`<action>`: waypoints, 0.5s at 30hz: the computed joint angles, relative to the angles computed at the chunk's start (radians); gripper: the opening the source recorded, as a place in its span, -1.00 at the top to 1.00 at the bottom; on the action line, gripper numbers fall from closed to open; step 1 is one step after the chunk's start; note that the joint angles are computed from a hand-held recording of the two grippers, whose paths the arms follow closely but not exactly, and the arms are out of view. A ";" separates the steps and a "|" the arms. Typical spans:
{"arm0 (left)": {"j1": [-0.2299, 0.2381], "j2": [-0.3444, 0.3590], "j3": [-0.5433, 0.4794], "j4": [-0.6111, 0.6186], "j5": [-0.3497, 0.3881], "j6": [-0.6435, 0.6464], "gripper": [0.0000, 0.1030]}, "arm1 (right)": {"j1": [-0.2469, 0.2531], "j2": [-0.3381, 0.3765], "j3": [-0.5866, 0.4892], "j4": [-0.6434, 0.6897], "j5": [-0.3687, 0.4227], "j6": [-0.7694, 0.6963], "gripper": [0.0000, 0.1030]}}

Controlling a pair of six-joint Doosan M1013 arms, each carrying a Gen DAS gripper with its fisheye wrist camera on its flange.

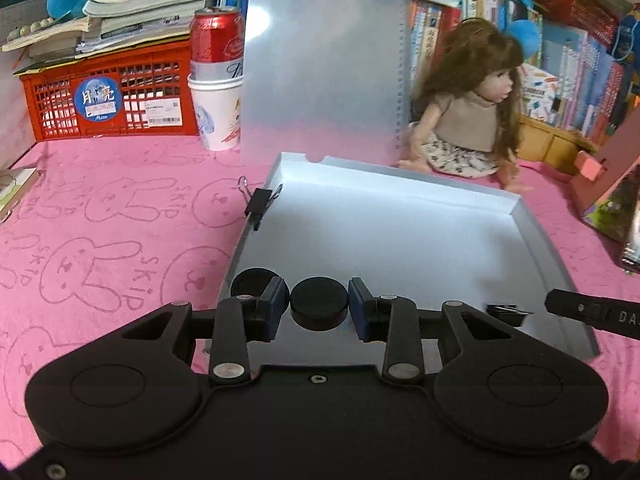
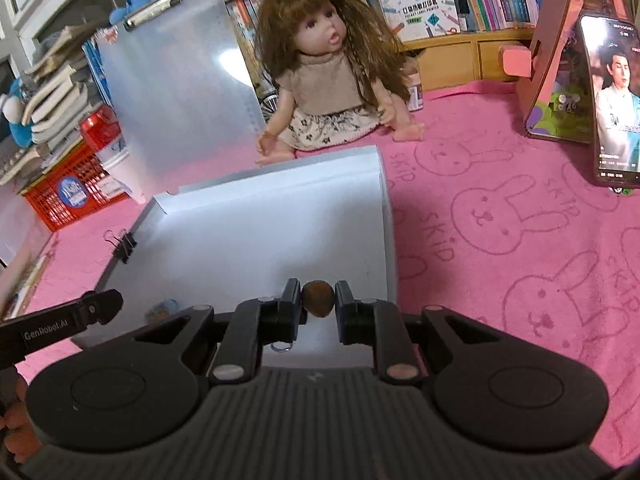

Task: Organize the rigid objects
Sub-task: 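Carry the lids and nut into the white box while both tools open to release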

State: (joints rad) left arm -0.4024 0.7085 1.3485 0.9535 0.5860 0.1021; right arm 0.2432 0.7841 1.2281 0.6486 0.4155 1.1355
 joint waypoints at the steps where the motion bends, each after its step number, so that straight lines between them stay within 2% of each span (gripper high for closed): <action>1: 0.002 0.004 -0.004 -0.010 0.003 0.007 0.36 | 0.001 0.004 -0.005 -0.017 0.003 0.017 0.58; 15: 0.008 0.027 -0.020 -0.071 -0.007 0.070 0.36 | 0.003 0.030 -0.035 -0.067 0.041 0.083 0.56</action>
